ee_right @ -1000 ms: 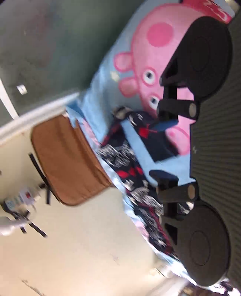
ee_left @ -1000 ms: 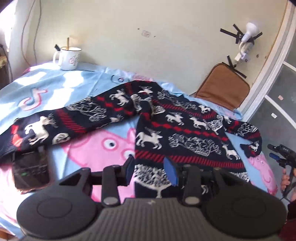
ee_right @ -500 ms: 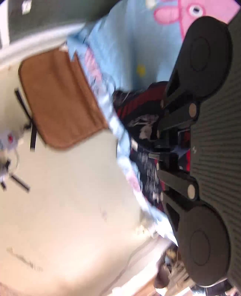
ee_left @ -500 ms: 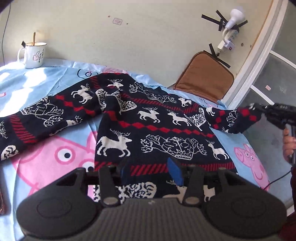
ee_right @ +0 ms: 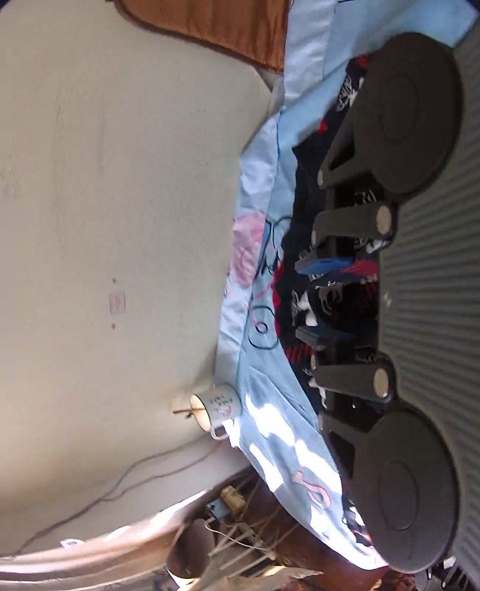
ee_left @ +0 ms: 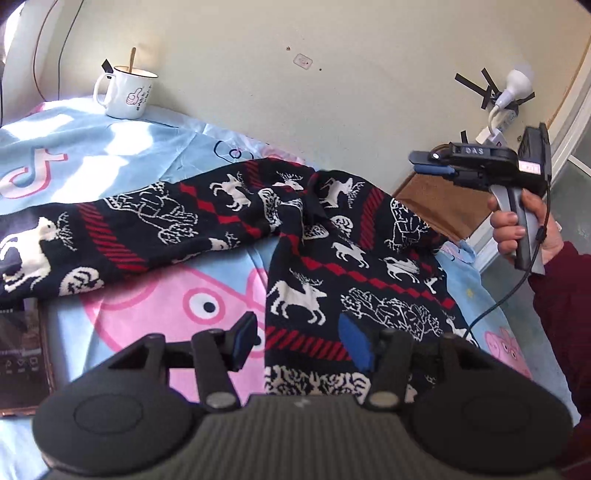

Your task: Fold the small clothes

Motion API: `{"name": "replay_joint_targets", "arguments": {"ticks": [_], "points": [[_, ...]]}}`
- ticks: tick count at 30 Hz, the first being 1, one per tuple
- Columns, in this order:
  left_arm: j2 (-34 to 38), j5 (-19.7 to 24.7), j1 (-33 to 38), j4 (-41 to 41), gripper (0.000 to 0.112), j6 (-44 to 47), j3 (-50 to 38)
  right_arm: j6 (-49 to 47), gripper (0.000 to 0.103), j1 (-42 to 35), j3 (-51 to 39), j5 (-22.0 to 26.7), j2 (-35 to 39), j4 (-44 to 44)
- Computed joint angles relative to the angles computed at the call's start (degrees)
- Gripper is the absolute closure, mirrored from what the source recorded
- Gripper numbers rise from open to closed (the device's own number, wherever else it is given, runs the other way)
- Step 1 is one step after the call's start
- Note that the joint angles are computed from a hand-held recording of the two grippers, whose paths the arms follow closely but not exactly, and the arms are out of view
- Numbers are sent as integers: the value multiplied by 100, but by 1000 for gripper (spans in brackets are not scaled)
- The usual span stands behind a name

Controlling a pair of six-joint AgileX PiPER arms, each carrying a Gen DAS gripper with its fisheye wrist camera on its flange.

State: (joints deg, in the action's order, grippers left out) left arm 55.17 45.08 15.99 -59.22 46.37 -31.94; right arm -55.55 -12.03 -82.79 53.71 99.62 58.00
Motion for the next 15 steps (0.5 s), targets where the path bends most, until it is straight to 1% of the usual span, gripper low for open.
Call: {"name": "replay_joint_targets", "arguments": {"ticks": [2, 3, 5, 6, 7, 8, 9, 10, 11, 12, 14, 15], "points": [[259, -37, 31, -36, 60, 142, -123, -397, 69, -448, 367, -268, -171, 200], [427, -152, -64, 21, 60, 134, -234, -521, 69, -595, 571, -566, -265, 154], [815, -482, -383, 205, 60, 47, -570, -782, 67, -943, 919, -850, -360, 12], [1056, -657, -573, 245, 58, 121, -805, -900, 67, -1111, 1031, -863, -361, -34], [1310, -882, -791, 271, 51, 217, -1052, -1021, 67, -1269, 1161, -923, -334, -74], [1583, -1153, -1025, 372, 47, 197, -1325, -1116, 66, -1383, 1237, -939, -283, -63], [1840, -1395, -1230, 565, 37, 31, -1597, -1161, 61, -1475, 1264, -915, -201, -42], [2165, -1675, -1470, 822, 33, -213, -1937, -1181, 58, -1560, 1249, -843, -106, 9], [2551, -1882, -1694, 1081, 33, -444, -2348, -1176, 53, -1635, 1208, -755, -2, 111], [2897, -1996, -1872, 1408, 32, -752, -2730, -1113, 49, -1649, 1147, -709, 106, 223], [3613, -2086, -2235, 2306, 28, -1659, -3565, -638, 47, -1557, 828, -590, 423, 278], [3916, -2057, -2373, 2537, 24, -1899, -3914, -210, 47, -1461, 555, -513, 640, 139]]}}
